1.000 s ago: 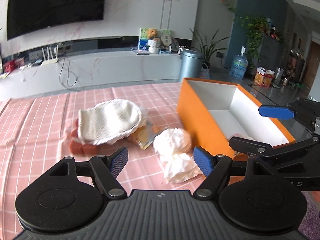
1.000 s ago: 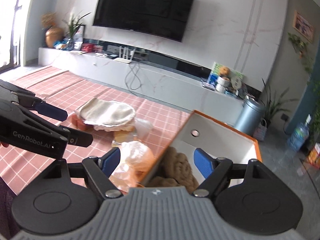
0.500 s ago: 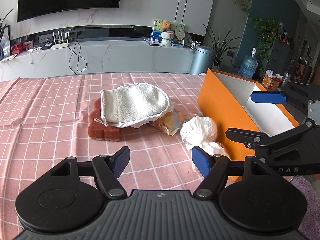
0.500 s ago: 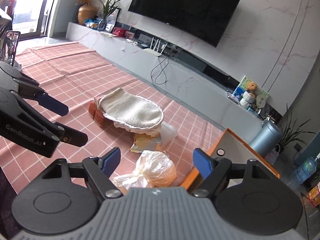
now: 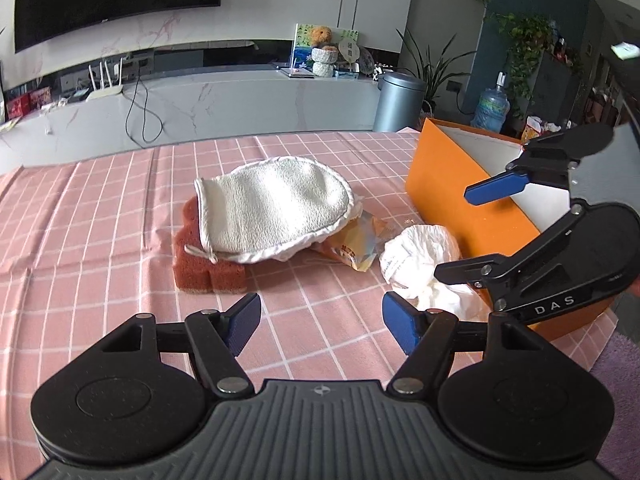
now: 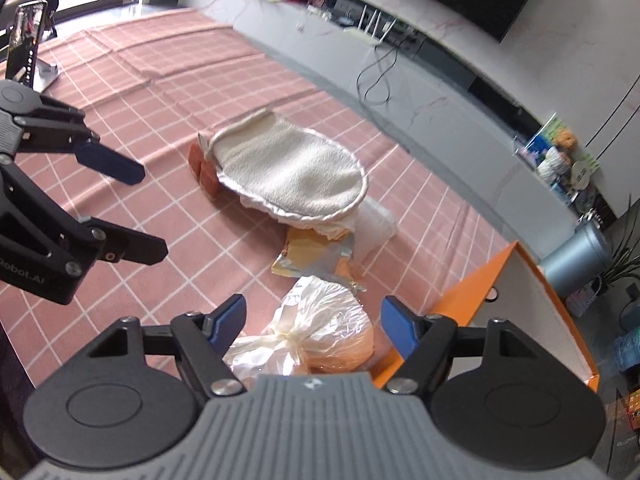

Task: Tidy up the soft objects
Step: 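Move both tools back toward the white mitt and plastic bags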

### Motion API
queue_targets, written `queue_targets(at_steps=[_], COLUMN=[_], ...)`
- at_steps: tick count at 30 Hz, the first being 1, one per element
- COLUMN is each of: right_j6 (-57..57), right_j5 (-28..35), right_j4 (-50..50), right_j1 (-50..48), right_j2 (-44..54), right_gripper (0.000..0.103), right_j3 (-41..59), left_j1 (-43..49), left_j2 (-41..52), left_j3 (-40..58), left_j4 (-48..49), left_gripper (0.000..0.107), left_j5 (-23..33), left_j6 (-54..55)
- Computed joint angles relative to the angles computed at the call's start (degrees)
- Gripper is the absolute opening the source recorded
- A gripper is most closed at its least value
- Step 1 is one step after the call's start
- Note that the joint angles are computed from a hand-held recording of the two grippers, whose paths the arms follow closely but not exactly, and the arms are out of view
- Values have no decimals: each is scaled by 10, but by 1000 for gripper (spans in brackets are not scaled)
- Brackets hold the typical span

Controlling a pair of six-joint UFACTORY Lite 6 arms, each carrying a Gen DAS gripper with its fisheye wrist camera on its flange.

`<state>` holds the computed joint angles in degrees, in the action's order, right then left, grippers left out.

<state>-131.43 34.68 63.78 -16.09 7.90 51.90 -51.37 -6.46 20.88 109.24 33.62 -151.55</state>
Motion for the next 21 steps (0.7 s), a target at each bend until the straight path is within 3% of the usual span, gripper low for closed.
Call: queue_targets(at_steps=[7, 13, 19, 21], right_j6=[255, 378, 451, 461], right_j5=[-31, -30, 9, 15], right_j4=[-202, -324, -376, -382], right_j1=[76, 116, 128, 129], right_j2=[96, 167, 229, 242], right_gripper=[73, 73, 64, 54], right_j3=[121, 199, 275, 289], left_j1=[47, 94, 124, 129], left_j2=[96, 192, 285, 301], left_j3=[74, 148, 223, 235], left_j4=[17, 81, 124, 138], left_gripper=[82, 82, 81, 74], left_j5=[12, 9, 9, 11], left_j6=[161, 216, 239, 227])
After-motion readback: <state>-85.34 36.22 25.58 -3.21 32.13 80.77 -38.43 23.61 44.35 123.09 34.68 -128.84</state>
